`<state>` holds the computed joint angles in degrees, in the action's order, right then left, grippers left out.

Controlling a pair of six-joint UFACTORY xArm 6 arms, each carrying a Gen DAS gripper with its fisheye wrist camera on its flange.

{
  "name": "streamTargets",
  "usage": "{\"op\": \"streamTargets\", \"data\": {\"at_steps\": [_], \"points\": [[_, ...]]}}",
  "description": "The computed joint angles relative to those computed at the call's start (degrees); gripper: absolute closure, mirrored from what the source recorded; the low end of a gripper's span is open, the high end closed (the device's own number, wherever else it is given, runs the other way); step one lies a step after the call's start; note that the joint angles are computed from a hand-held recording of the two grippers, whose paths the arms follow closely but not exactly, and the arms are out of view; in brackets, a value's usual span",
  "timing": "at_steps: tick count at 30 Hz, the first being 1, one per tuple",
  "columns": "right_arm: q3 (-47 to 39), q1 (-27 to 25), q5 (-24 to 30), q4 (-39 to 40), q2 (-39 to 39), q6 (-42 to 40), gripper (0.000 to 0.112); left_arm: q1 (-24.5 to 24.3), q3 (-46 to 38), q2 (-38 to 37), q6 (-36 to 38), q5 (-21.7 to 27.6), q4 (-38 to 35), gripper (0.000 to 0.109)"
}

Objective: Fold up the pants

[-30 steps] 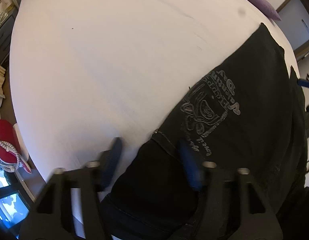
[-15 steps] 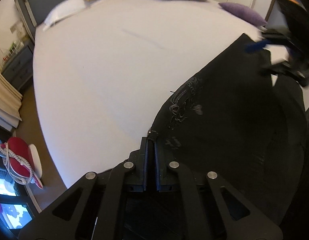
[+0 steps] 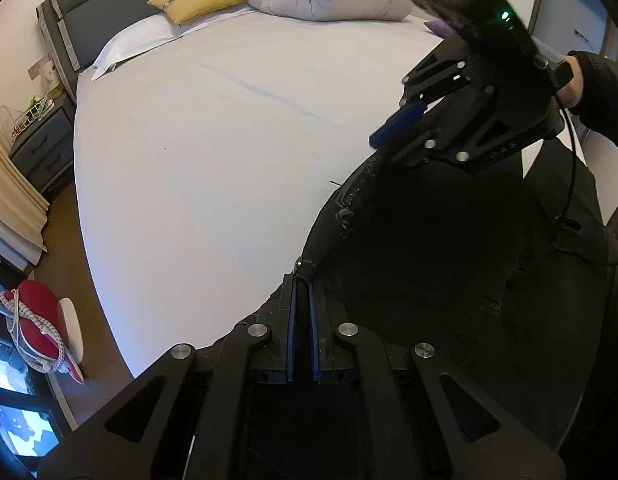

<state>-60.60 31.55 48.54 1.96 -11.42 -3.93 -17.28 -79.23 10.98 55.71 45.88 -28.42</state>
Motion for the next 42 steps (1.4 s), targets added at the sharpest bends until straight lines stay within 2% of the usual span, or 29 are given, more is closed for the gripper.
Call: {"op": "streamTargets", "data": {"at_steps": [1,4,9,15,21,29,36,39,42], "points": [[0.1,0.1,0.4,-0.3,-0.1,0.3,0.099,-0.3,0.7,-0.6,-0.2,-0.3,-0.2,0.104],[0.1,0.2,1.1,0.8,-0.4,0.8,0.104,-0.1,0.1,0.1,0.1,-0.5,-0.8,0.104],[2.3,1.2,0.0,1.2,-3.0,4.8,0.105,0.4,8.4,-6.8,1.6,-1.8,-2.3,0.104],[4.9,4.1,-6.1,5.5,-3.9,9.2,0.105,1.3,8.4,-7.7,0.9,-0.9,-2.7,0.104],[7.0,9.4,-9.5,6.1,-5.2,11.4,0.105,2.1,15.0,-14.2,2.2,-0.7,-2.7,0.104],[9.2,19.5,-0.5,-3.5,-11.7,14.0,0.106,3.3,29.3,-28.1,4.1,1.3,0.8,0.104],[10.9,33.2,9.7,-17.1,-15.7,26.1,0.106,2.5,40.0,-39.5,1.3,4.0,5.6,0.108],[11.0,37.3,10.6,-19.6,-16.1,31.5,0.106,2.2,43.6,-43.7,-0.3,5.0,6.0,0.108],[10.8,39.9,10.2,-21.5,-15.8,36.5,0.106,0.9,47.5,-48.4,-2.4,3.2,7.1,0.108]]}}
